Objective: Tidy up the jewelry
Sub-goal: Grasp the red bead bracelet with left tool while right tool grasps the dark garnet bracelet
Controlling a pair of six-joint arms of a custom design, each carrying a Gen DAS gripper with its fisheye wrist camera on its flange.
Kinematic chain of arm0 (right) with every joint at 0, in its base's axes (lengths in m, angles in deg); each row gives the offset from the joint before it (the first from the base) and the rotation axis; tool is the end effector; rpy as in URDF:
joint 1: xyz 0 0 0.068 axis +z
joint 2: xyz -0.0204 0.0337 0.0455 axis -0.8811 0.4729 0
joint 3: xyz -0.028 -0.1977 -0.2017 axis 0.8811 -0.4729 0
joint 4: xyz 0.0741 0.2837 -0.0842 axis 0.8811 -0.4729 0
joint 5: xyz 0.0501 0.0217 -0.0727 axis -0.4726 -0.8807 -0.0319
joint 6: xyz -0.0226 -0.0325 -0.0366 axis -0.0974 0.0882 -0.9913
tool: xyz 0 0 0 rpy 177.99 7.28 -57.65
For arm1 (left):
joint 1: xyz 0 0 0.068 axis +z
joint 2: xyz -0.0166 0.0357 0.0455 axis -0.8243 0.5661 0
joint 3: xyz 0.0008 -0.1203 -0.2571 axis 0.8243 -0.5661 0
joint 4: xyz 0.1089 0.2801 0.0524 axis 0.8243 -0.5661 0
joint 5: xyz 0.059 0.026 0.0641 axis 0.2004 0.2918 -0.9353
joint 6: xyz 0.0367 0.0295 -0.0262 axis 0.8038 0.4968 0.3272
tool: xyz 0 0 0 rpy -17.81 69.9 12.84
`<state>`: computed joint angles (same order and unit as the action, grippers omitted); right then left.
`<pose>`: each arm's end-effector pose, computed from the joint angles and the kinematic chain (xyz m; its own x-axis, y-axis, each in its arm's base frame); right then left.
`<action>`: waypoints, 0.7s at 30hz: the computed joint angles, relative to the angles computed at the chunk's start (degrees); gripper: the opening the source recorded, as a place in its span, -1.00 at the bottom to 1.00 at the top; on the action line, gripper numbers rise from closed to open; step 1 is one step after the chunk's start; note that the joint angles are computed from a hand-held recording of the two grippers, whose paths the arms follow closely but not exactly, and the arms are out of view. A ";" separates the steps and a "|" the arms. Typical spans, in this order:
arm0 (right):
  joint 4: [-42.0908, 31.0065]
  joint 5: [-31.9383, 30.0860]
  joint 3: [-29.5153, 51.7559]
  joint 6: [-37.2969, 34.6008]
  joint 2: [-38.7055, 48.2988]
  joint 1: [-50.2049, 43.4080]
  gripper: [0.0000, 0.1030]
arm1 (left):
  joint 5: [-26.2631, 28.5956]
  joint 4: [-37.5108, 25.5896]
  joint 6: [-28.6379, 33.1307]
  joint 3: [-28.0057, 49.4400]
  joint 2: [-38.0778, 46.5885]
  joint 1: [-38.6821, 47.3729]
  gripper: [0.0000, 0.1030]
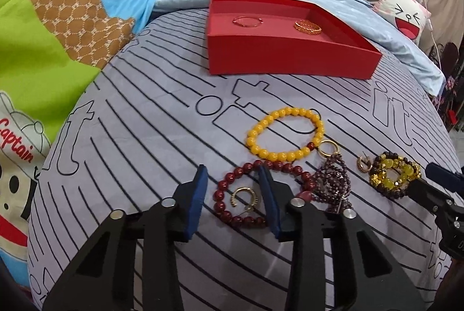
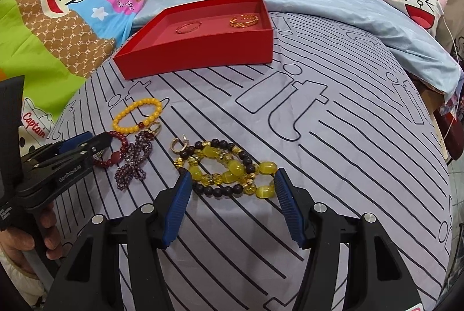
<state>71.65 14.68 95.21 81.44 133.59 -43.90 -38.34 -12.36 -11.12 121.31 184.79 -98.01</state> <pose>0.2271 0.0686 0.0559 -0.8111 0.1094 -0.5746 0.0582 0.9926 0.1069 0.2863 -0.2490 0.0344 -0.7766 0.1455 -0.6130 0.2184 0.9748 -0.0454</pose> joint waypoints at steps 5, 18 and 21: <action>-0.04 -0.29 0.77 0.09 0.57 1.11 0.12 | 1.44 0.30 0.81 0.50 0.26 -0.28 -0.85; 0.13 -1.07 1.66 1.15 1.65 7.16 -0.03 | 5.01 1.41 -2.21 -3.96 -5.88 0.80 -0.85; 0.54 -1.73 2.55 1.71 3.34 9.17 -0.22 | 4.80 1.12 -2.27 -4.42 -6.81 0.73 -0.85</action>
<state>72.19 12.95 97.76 83.15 136.93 -34.72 -33.54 -11.24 -13.39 116.90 177.98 -97.29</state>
